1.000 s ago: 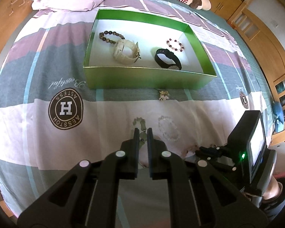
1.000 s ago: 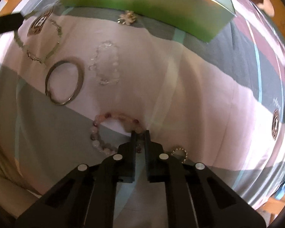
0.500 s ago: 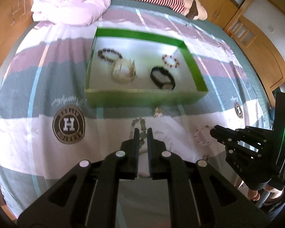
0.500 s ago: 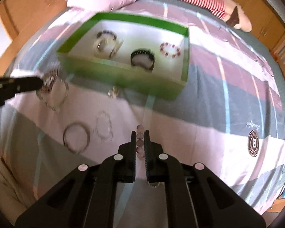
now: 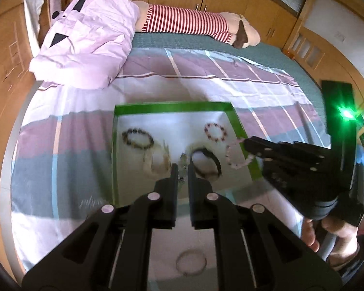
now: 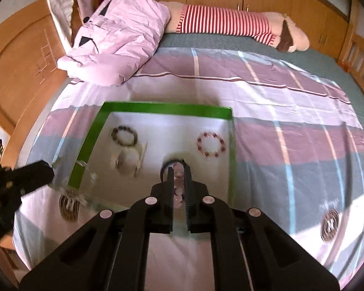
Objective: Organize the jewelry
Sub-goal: 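Place both bracelets into the green box and open both tools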
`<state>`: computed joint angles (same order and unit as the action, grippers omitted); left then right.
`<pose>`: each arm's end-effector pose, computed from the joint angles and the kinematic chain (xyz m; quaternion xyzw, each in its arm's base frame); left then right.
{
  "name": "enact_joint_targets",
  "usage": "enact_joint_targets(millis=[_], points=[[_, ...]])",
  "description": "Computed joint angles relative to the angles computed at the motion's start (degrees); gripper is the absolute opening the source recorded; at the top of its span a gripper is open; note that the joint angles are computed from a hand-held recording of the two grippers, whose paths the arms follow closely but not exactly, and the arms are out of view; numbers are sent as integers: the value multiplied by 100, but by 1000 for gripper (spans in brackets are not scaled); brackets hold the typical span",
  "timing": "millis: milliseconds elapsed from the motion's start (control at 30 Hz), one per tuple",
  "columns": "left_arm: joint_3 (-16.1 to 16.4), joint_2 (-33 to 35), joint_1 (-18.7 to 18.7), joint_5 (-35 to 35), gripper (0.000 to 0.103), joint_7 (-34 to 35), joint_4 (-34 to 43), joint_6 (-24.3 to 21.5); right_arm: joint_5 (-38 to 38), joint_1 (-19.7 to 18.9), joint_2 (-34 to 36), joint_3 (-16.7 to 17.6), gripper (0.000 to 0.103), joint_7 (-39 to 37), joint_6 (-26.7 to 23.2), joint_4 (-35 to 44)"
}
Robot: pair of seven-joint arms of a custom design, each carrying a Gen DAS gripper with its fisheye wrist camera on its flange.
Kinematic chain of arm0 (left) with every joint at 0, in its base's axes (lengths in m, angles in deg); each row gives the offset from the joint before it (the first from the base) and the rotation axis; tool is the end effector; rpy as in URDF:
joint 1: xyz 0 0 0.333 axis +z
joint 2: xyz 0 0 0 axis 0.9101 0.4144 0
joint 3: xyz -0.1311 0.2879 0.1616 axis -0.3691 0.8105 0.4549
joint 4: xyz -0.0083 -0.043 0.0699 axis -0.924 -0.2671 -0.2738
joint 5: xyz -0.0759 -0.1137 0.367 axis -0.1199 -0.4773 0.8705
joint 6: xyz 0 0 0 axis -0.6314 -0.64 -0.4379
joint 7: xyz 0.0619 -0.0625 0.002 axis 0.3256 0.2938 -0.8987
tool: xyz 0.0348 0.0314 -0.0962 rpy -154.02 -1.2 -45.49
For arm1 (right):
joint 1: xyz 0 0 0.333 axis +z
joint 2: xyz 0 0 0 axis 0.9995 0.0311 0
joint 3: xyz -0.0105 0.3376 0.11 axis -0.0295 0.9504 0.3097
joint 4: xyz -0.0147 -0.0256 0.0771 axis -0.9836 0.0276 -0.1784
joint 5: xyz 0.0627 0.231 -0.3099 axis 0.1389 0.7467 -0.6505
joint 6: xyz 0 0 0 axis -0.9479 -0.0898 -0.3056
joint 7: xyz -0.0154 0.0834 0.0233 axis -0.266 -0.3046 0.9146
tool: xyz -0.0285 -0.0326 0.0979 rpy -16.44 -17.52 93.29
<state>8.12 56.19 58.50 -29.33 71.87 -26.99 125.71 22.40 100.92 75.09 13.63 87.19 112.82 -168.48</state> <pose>0.5383 -0.1679 0.6217 -0.6811 0.6699 -0.2580 0.1440 0.5968 0.1634 0.5721 -0.7740 0.5656 -0.1192 0.2586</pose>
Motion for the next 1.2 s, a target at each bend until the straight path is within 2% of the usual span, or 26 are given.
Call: enact_joint_targets(millis=[133,267,367,500,600,700,733,767,800,833,867,933,967,1100,1200], points=[[7,918,49,416,7,-183,868,-292,-204,28,856,22,8,225,-377,1036],[83,1641,41,439,8,-120,1540,-484,-85,-31,1660,113,8,197,-866,2000],[60,1997,109,139,7,100,1795,-458,220,-138,2135,228,8,148,-1149,2554],[32,2300,202,-195,7,340,1916,-394,381,-198,2579,248,8,157,-1451,2965],[164,2508,117,25,7,88,2034,-607,-88,-32,2845,14,8,529,-1712,3122],[201,2606,125,124,9,-16,2069,-771,-395,-3,2936,-64,8,641,-1911,3180],[186,2574,157,90,19,18,2030,-761,-551,42,2917,-120,12,711,-1881,3150],[159,2551,189,27,45,70,2003,-728,-613,39,2889,-116,22,714,-1847,3115],[155,2504,203,3,60,75,1951,-626,-567,-15,2862,-47,30,616,-1858,3102],[191,2434,176,86,72,-3,1865,-463,-421,-103,2818,65,47,448,-1876,3075],[254,2359,124,258,72,-149,1784,-342,-323,-146,2767,123,54,346,-1859,3031],[240,2272,147,290,72,-159,1793,-391,-378,-87,2610,76,58,382,-1694,2866],[206,2210,192,186,72,-114,1754,-365,-400,-75,2552,62,64,389,-1659,2809],[171,1788,253,15,73,-134,1503,-209,-439,-96,2228,-15,66,512,-1523,2531],[190,1411,151,393,83,-280,1311,-47,-322,-170,1987,-5,66,594,-1548,2400]])
